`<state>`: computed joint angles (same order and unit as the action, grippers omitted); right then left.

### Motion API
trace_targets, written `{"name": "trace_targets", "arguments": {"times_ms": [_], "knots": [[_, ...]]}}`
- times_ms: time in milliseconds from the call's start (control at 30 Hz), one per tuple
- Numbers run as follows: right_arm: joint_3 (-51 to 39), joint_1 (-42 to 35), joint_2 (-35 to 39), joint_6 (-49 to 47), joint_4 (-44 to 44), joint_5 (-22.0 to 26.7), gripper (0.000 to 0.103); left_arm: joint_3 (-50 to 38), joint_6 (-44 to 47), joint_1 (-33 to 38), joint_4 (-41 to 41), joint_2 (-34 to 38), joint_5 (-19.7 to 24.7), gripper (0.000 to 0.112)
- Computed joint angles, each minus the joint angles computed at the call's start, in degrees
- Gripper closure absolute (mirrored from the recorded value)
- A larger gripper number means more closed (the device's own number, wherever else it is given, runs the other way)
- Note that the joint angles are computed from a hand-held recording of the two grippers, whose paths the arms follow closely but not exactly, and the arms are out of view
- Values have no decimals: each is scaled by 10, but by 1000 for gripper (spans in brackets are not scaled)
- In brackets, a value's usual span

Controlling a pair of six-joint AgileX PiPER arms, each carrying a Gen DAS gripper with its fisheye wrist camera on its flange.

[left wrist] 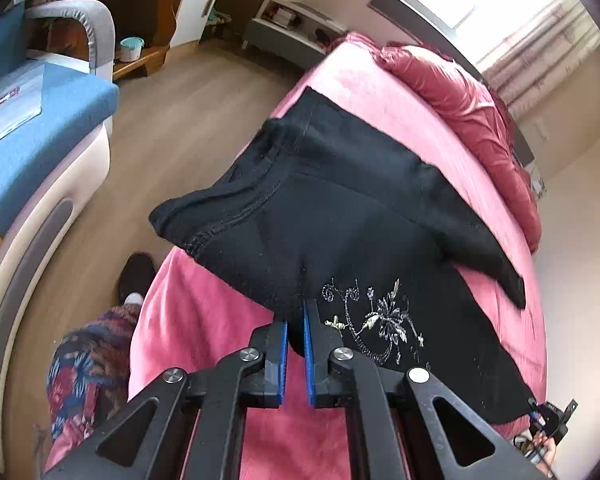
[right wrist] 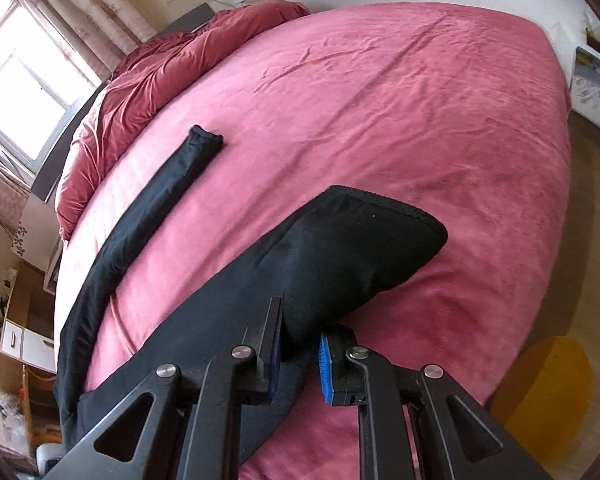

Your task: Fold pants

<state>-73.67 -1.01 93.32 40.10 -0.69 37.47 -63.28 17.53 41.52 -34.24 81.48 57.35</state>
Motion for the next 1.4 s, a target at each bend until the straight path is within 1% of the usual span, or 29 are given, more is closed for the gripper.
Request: {"name": "trace_targets", "arguments": {"times_ms": [100,167,233,333,367,400,433,467,500,600,633,700,767,833,967,1067,1133,1200,1267,1300,1333,1400], "knots": [[27,-16,-16,-12,8,4,88,16,6,5,8,-6,15,105],[42,-27,-22,-27,16,12,88,23,-6,-11,36,-8,9,105],[49,-29,-19,-21,5,23,88,20,-32,-38,76,4,2,105],[54,-24,-15,-17,-6,24,86,0,-50,-69,123,19,3,98],[52,-21,-13,-12,-14,29,77,-2,-49,-71,134,19,7,94],[49,-19,-13,1,-27,37,70,-7,-52,-74,148,19,12,91],[49,-16,-16,11,-37,41,59,-11,-50,-71,156,19,17,88],[51,-15,-23,16,-44,39,56,-19,-50,-69,163,22,24,86],[49,-10,-29,26,-60,46,56,-22,-49,-66,171,21,29,86],[34,32,-45,93,-154,89,52,-13,-40,-43,185,-4,14,86],[31,48,-52,104,-175,95,51,-15,-36,-34,178,-13,6,86],[20,82,-58,106,-188,101,51,-23,-27,-24,159,-22,-6,86],[2,114,-50,80,-165,94,51,-33,-25,-30,149,-18,-18,86],[-25,147,-24,20,-112,84,51,-47,-31,-45,144,2,-26,86],[-98,217,61,-102,22,76,51,-63,-46,-92,143,32,-46,86],[-146,258,123,-154,90,83,51,-72,-52,-130,155,62,-58,86],[-172,275,155,-176,111,99,51,-81,-63,-146,178,92,-62,86],[-194,287,182,-182,114,126,51,-75,-70,-154,199,113,-68,86],[-194,292,190,-183,103,133,51,-70,-93,-157,233,129,-79,86],[-191,289,189,-191,106,131,51,-63,-89,-153,237,134,-94,83],[-188,285,188,-198,114,131,52,-59,-83,-147,233,134,-103,83],[-190,276,186,-208,127,141,51,-77,-72,-131,209,140,-84,83]]}}
